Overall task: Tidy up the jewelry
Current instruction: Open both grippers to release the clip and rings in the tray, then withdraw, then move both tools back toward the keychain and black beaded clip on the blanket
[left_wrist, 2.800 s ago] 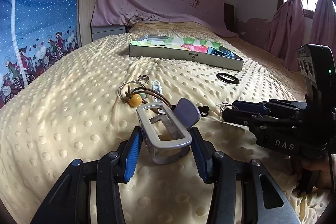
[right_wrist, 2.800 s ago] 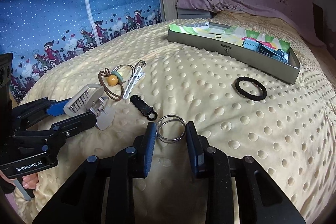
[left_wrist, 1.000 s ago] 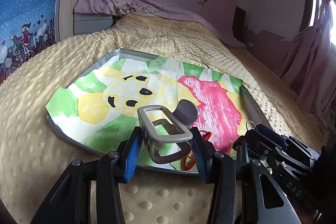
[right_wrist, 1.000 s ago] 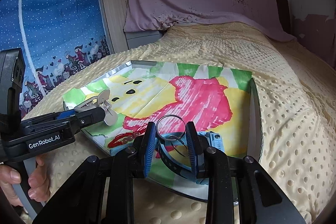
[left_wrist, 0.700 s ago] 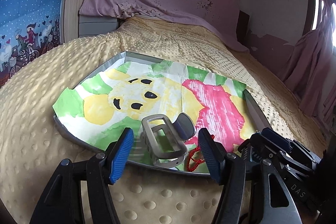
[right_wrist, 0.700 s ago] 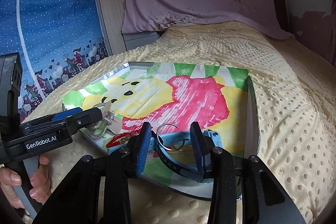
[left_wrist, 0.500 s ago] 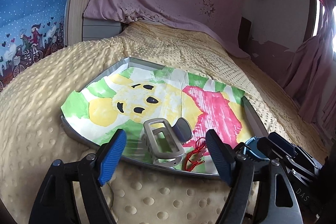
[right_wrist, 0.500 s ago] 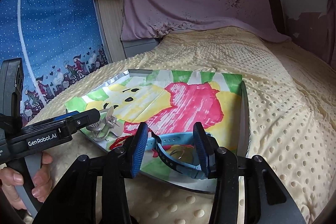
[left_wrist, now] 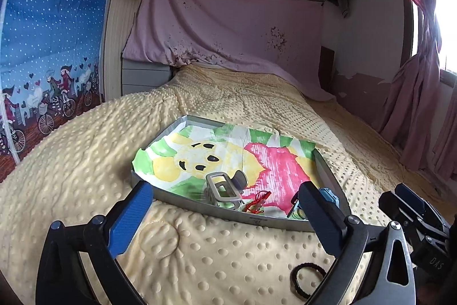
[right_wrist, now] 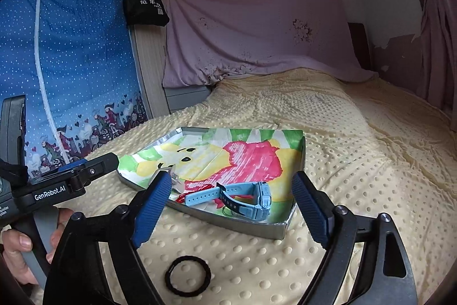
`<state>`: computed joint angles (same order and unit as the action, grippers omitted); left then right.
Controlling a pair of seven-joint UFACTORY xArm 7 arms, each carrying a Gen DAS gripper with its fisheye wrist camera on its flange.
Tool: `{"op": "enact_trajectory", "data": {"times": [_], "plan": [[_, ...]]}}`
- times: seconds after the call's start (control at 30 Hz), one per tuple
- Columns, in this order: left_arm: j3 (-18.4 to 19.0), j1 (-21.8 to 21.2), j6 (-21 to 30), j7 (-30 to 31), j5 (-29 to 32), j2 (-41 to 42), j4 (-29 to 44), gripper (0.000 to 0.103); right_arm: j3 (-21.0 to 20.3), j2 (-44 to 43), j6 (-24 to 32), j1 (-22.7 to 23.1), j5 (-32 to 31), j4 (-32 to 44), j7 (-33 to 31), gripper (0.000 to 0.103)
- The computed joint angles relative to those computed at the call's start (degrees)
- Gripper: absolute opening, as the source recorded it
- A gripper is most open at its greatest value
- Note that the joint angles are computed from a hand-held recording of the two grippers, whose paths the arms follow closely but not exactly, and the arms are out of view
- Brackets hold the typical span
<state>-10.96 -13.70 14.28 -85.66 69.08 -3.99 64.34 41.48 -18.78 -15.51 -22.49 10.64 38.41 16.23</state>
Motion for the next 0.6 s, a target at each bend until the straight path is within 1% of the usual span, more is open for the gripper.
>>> {"op": "enact_trajectory", "data": {"times": [0.07,0.13,0.27,0.37,0.53,0.6], "plan": [[-0.19,0.35,0.06,-1.11,1.13,-3.05,-2.54,0.103,-3.71,-2.94,-0.09,4.04,0.12,-2.25,1.02,0.090],[-0.81,1.41,-0.47,-1.67,1.41,-6.09,-5.23,0.103,-5.58,-5.79,0.11,6.46,-0.06,-4.07,1.96,0.090],[-2.87,4.18,-0.98,-2.03,1.12,-12.22,-10.73,0.103,-5.42,-11.67,1.33,7.57,-1.17,-7.09,4.85,0.091],[-4.14,5.87,-1.18,-1.00,0.09,-16.82,-14.78,0.103,-6.20,-15.23,1.80,9.57,-2.25,-9.27,7.77,0.096],[-4.77,7.47,-1.85,2.95,-4.35,-23.29,-20.61,0.103,-5.37,-19.61,3.99,11.19,-4.83,-11.21,11.85,0.096],[-4.08,7.47,-2.54,5.35,-6.86,-25.79,-23.09,0.103,-5.14,-21.26,4.69,12.16,-5.91,-12.10,13.46,0.096]]}}
